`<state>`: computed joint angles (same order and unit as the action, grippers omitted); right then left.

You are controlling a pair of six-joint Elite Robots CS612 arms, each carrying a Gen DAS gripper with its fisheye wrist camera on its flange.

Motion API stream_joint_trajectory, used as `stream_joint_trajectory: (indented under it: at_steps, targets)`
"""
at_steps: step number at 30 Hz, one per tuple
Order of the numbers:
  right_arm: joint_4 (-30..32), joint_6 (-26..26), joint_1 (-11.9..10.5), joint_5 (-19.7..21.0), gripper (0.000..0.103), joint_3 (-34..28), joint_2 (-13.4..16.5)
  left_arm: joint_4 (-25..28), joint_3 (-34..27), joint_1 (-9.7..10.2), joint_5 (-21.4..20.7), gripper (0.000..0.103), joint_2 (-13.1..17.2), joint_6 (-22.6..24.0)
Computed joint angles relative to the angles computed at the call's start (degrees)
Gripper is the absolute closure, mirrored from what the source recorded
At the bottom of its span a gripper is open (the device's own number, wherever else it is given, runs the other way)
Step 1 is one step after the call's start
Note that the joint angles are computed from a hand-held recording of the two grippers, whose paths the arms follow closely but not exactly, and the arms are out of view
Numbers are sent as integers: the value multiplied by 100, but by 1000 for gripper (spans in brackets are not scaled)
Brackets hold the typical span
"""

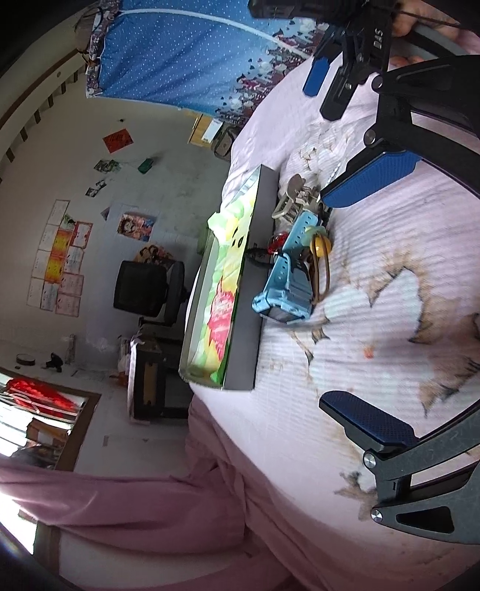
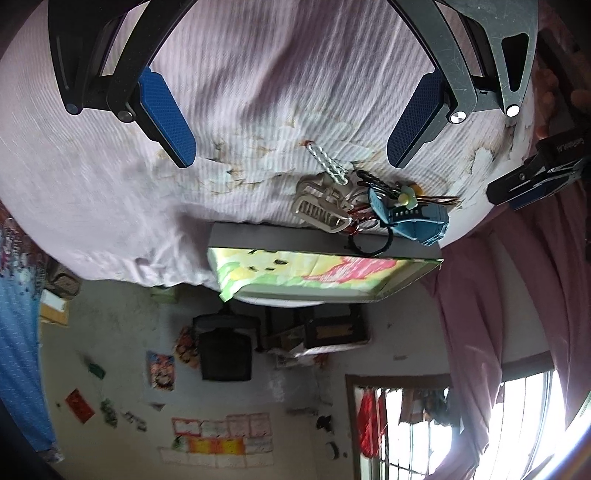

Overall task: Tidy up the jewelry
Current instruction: 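Grasp the yellow-ball keychain with the left tool while the right tool grasps the white plastic chain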

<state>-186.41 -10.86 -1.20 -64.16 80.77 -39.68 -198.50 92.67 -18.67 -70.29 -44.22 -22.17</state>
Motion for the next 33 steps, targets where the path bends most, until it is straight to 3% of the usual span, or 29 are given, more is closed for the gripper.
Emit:
stream_joint_trajectory:
  at_steps: [8,13,18,24,29,33]
  targets:
    - [713,-822,83,-93,3,-439,149,539,-458,121,-691,23,194,168]
    - [1090,-870,88,29,27,-634,242,891,-702,189,-1161,35,299,210]
    - [1648,-1045,68,318,50,-842,344,1036,-831,230,-1477,37,355,264]
    - [2330,-1368,90,693,69,-1090,435,1241,-1001,249,-1679,39,434,383]
    - [2572,-1463,94,789,74,-1114,444,1242,-1021,247,-1662,41,459,392]
    - [2675,-1373,70,894,74,-1139,463,1197,-983,244,-1595,50,449,321]
